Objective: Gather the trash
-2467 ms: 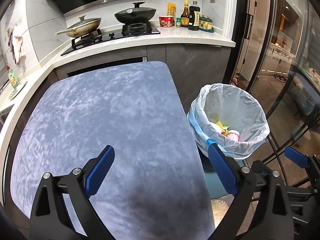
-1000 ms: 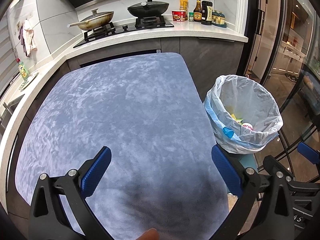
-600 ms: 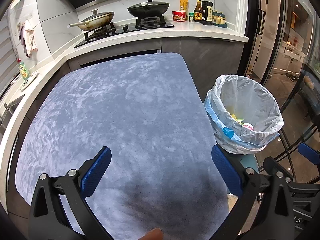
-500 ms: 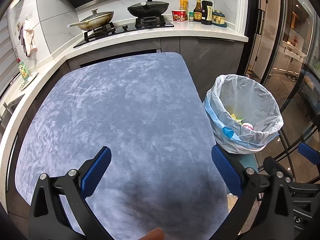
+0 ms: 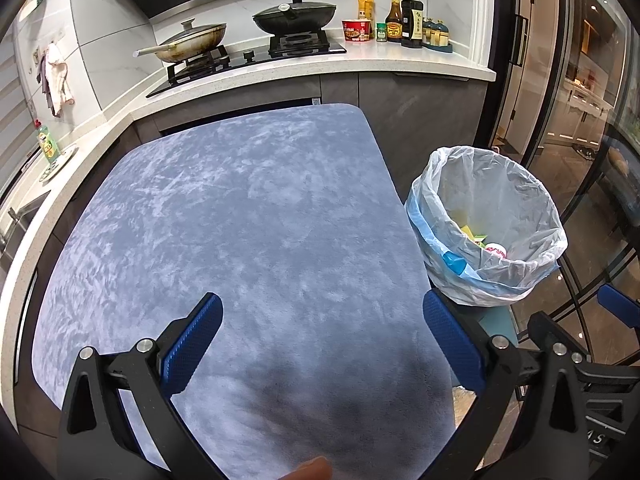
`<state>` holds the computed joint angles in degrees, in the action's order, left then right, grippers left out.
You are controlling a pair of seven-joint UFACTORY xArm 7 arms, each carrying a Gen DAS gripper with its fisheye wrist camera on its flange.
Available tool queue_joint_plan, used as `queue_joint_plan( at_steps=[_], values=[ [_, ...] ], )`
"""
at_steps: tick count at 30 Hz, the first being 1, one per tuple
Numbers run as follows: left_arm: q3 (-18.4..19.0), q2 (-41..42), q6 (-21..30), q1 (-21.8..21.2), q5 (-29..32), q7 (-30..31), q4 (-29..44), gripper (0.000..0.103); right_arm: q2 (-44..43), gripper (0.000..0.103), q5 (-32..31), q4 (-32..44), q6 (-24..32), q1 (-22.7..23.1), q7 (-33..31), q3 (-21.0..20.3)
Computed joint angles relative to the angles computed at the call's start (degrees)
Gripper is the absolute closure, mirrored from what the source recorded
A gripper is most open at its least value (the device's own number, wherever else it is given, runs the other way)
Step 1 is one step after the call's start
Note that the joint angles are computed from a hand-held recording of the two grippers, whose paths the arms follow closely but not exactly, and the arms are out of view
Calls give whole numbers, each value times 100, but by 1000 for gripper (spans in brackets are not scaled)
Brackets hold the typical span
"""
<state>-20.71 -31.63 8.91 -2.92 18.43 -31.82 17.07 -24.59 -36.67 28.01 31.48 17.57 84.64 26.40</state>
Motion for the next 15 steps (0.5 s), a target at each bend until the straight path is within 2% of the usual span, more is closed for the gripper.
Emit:
queue_joint_plan(
  at_steps=[15],
  values=[
    [12,-9,15,-63,-12,-23,-29,7,-5,7,-13,-5,20,19,-12,-22]
  ],
)
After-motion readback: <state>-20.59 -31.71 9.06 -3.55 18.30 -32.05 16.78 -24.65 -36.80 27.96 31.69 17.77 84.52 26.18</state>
